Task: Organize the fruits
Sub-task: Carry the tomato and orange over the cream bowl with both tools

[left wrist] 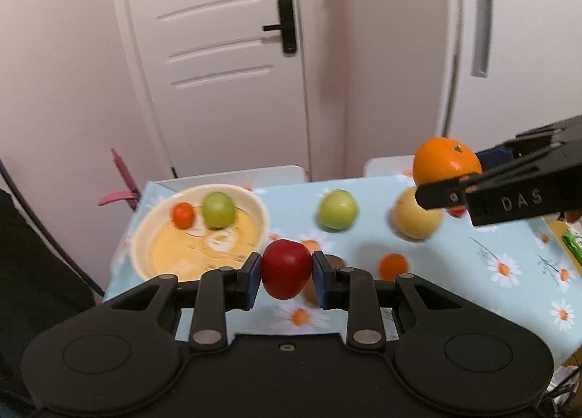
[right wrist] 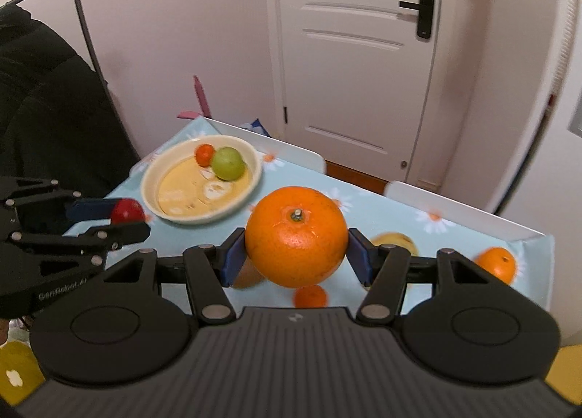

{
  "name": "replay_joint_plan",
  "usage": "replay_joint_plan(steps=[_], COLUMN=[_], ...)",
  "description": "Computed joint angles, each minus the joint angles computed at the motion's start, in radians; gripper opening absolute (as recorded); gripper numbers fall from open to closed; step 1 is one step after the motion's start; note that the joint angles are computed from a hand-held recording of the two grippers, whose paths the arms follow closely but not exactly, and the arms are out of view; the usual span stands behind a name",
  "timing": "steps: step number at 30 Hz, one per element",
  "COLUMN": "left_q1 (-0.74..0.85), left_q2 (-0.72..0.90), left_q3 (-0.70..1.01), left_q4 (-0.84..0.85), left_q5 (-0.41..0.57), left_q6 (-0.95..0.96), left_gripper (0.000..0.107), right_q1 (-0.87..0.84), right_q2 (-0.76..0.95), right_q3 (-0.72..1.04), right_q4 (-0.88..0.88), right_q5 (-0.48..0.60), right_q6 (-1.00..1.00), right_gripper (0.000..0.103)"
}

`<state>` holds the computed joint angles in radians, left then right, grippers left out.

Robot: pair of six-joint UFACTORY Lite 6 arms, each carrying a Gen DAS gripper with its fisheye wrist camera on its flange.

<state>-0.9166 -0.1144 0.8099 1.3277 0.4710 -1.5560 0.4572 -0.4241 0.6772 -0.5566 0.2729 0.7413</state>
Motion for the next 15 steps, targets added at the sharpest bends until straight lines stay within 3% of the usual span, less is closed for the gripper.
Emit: replay_joint_plan(steps=[6, 15], left_q1=[0.222, 0.526], left_q2=[-0.048, 0.082], left_q3=[-0.007, 0.082], left_q4=[-0.044, -0.205], left_q5=[-0.148, -0.396], left_q6=[0.199, 0.572], left_gripper=[0.033, 0.033], right_q1=[0.119, 0.182], right_q2=[0.230, 0.580], right_q3=[0.166, 0.454], right_q4=[-0.337, -0.486], right_q5=[0.012, 0.046], right_q6=[0.422, 0.654], right_gripper=[0.074, 0.074])
